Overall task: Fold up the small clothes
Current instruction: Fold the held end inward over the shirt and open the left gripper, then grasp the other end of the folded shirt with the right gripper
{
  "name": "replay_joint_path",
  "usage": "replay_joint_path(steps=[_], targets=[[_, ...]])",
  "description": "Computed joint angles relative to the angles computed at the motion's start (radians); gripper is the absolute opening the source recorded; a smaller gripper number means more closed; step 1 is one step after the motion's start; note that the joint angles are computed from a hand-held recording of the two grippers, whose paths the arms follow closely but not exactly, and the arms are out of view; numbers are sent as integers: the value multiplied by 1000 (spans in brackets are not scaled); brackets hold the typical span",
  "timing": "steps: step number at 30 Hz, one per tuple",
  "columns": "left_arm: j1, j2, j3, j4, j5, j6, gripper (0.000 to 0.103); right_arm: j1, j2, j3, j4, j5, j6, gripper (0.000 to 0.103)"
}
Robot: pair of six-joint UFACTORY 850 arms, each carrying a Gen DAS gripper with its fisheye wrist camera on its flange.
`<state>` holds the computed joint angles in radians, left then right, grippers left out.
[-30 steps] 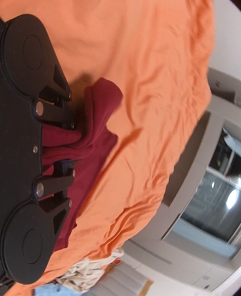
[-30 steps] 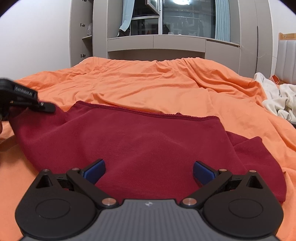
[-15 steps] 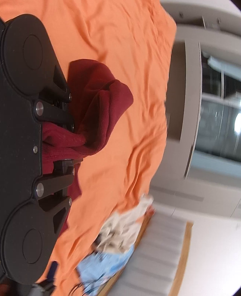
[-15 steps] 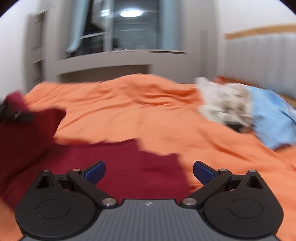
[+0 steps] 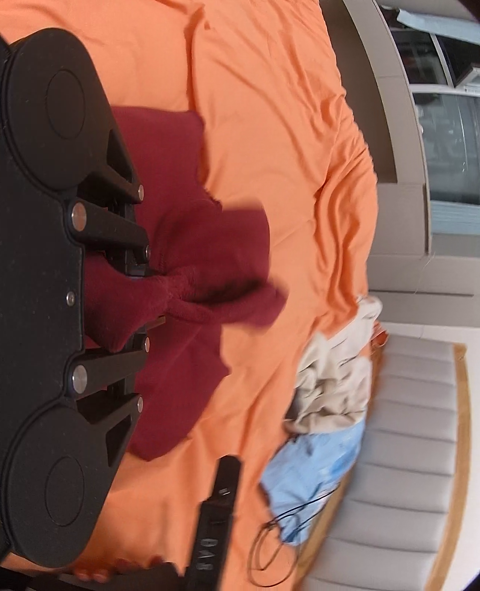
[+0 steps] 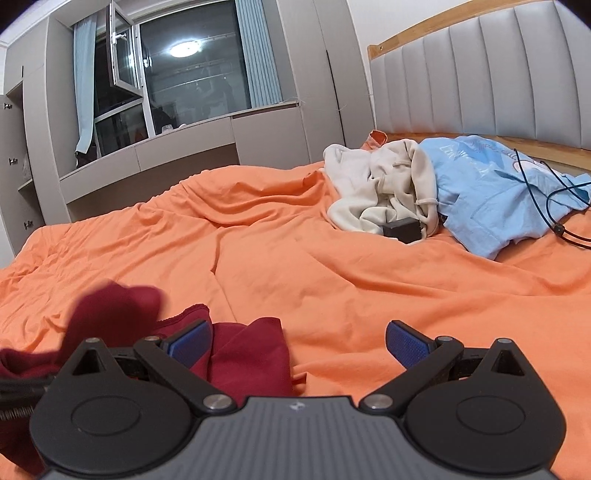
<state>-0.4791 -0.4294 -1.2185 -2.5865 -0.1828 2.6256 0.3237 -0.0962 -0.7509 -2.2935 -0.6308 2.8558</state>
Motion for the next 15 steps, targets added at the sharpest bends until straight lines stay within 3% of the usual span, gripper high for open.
replay_joint_path(steps=[2, 6, 8, 9, 10, 15], targets=[[2, -8, -4, 99, 2, -97, 20, -1, -1, -1, -7, 6, 12, 103], [12, -6, 8, 264, -26, -270, 35, -4, -7, -5, -11, 21, 20, 103], [14, -1, 17, 301, -43, -302, 49, -3, -8, -7, -11, 33, 19, 103], [15, 4, 25, 310, -55, -309, 61, -5, -11, -10, -15, 43, 21, 103], [18, 14, 38, 302, -66, -296, 72, -6, -13, -12, -22, 52, 25, 103], [7, 58, 102, 130, -92, -73, 88, -11, -29, -26, -75, 98, 42, 103]])
